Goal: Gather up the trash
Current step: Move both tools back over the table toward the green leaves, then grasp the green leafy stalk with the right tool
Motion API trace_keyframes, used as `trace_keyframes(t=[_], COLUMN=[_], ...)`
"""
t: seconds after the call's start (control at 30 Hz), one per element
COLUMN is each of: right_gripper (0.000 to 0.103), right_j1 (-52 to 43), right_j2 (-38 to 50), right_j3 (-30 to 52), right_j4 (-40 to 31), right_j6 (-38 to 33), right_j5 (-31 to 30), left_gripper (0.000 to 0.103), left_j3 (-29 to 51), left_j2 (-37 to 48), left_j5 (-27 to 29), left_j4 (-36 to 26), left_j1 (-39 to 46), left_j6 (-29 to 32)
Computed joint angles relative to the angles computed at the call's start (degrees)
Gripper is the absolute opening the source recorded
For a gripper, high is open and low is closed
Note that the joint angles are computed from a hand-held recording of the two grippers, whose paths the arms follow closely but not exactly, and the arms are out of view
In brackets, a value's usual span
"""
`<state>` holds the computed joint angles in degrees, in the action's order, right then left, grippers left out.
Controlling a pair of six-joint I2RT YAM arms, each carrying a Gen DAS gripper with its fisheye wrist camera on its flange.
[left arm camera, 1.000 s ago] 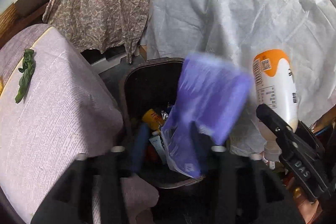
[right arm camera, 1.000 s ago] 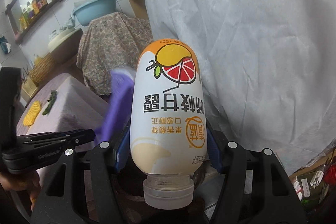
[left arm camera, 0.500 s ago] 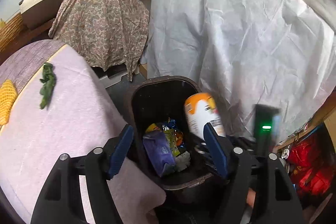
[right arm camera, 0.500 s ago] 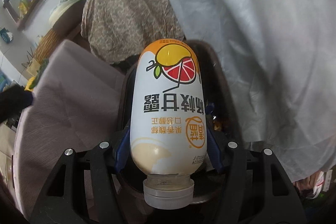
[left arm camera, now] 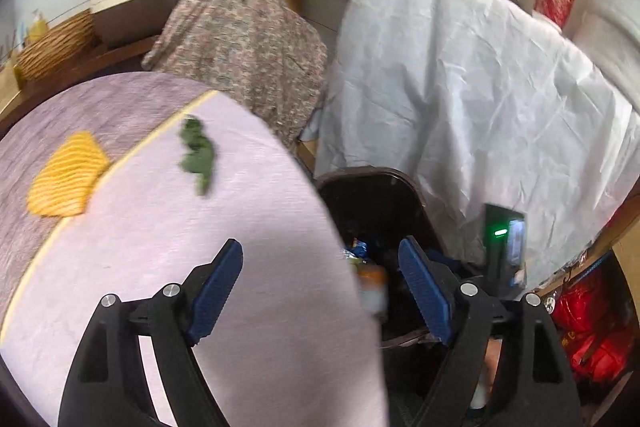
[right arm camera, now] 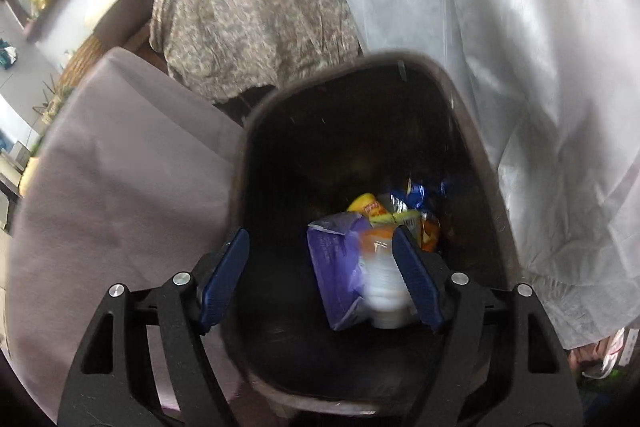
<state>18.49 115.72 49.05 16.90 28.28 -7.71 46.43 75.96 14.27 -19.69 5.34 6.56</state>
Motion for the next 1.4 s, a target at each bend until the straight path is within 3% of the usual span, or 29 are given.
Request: trace_keyframes(t=[0.17,0.23,0.4,0.53,0.83,1.07,1.4], right_gripper=[0.074,0.079,0.084,0.084,0.085,0.085,0.085], right_j1=[3.25,5.84,12.79,17.88,28.87,31.52,28.4], right_j2=[-10.72,-15.04,-18.14,-15.19,-4.42,4.41,11.32], right_j3=[-1.65,-0.73,6.14,14.13,32.22,45.69,56.36], right_j4=[-2.87,-5.36,-11.05,-15.23,-26.88,-36.28,-43.4], right_j6=[-1.6,-2.56,-5.57,-6.4,-11.97,-15.19,-15.24], right_j5=[3.39,4.93,5.64,4.89,9.7,14.76,14.75], left_gripper=[0.085,0.085,0.088,0.088,0.089,0.089,0.089], left_j3=[0.38,1.34,4.34,7.16,12.77,16.43,19.77], left_j2=[-3.09,-3.54,-2.68,-0.42,6.8,12.15,16.07], left_j5=[4.78,6.8,11.28,14.14,16.98,18.25,19.37], left_j4=[-2.98,-4.32,-6.78,-8.29,-9.74,-10.77,-11.93], left_j1=[11.06,16.3,29.07,37.62,49.53,53.71,55.64], left_j6=[4.93,7.33,12.81,16.59,22.07,23.96,24.97])
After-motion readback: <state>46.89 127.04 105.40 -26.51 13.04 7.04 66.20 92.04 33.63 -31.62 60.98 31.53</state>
